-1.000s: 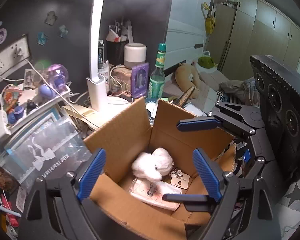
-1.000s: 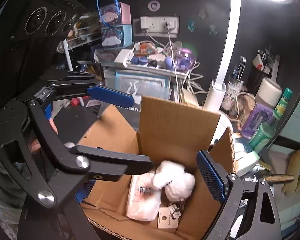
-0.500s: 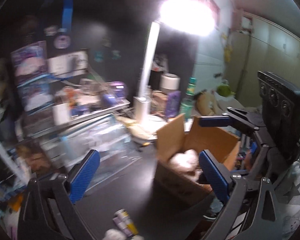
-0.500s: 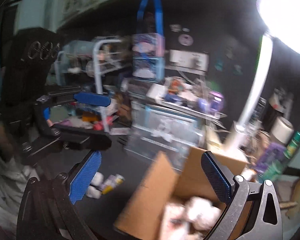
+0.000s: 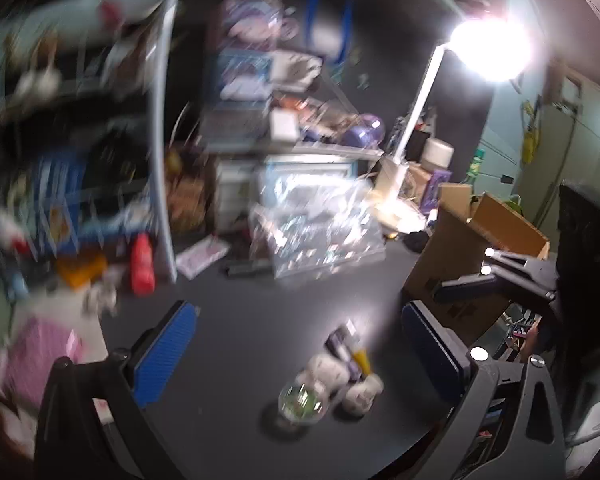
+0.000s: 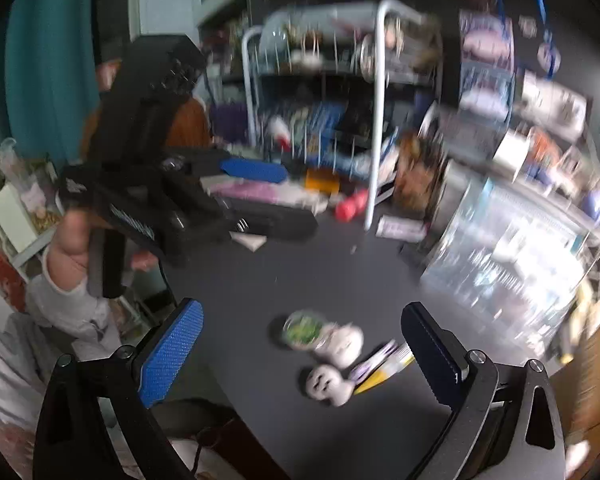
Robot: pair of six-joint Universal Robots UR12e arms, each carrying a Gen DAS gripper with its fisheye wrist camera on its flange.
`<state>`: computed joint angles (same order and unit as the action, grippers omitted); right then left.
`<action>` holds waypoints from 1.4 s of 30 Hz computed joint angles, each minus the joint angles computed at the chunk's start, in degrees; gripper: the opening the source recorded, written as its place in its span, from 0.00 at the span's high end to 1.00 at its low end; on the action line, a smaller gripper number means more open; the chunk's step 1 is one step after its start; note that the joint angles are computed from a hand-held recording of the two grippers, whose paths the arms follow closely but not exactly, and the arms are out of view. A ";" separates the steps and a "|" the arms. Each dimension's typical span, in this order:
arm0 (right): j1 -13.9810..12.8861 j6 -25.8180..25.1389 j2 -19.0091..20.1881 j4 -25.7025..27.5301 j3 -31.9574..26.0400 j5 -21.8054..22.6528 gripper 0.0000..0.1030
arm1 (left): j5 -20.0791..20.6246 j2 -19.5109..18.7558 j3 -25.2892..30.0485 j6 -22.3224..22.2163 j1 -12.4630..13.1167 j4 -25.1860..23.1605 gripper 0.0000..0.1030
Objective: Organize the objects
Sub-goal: 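Move the right tool back to the white ghost-shaped plush, then close the right tool on the ghost plush and lift it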
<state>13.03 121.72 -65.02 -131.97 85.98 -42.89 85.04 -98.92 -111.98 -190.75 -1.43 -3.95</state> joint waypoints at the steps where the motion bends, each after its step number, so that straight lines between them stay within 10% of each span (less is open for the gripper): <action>1: 0.12 0.44 0.21 -0.46 0.33 -0.67 0.06 | 0.11 -0.03 -1.02 -0.96 0.21 0.37 0.01; 10: 1.25 5.74 3.30 -5.76 2.72 -9.92 0.44 | -4.80 -1.53 -4.09 -3.99 1.09 1.46 0.01; 29: 2.16 6.78 3.42 -15.30 6.11 -11.98 0.68 | -6.49 -2.36 -3.86 -5.10 0.62 0.94 0.01; 38: 1.40 4.68 2.25 -15.47 5.72 -8.31 0.68 | -13.90 -2.44 -1.39 -1.44 0.92 -3.00 0.01; 42: 1.19 3.82 1.50 -17.52 5.16 -6.61 0.68 | -16.38 -2.48 1.44 1.69 0.90 -7.89 0.18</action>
<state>14.21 125.54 -63.52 -149.49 91.14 -49.51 68.66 -101.40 -110.54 -189.06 -0.53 -11.84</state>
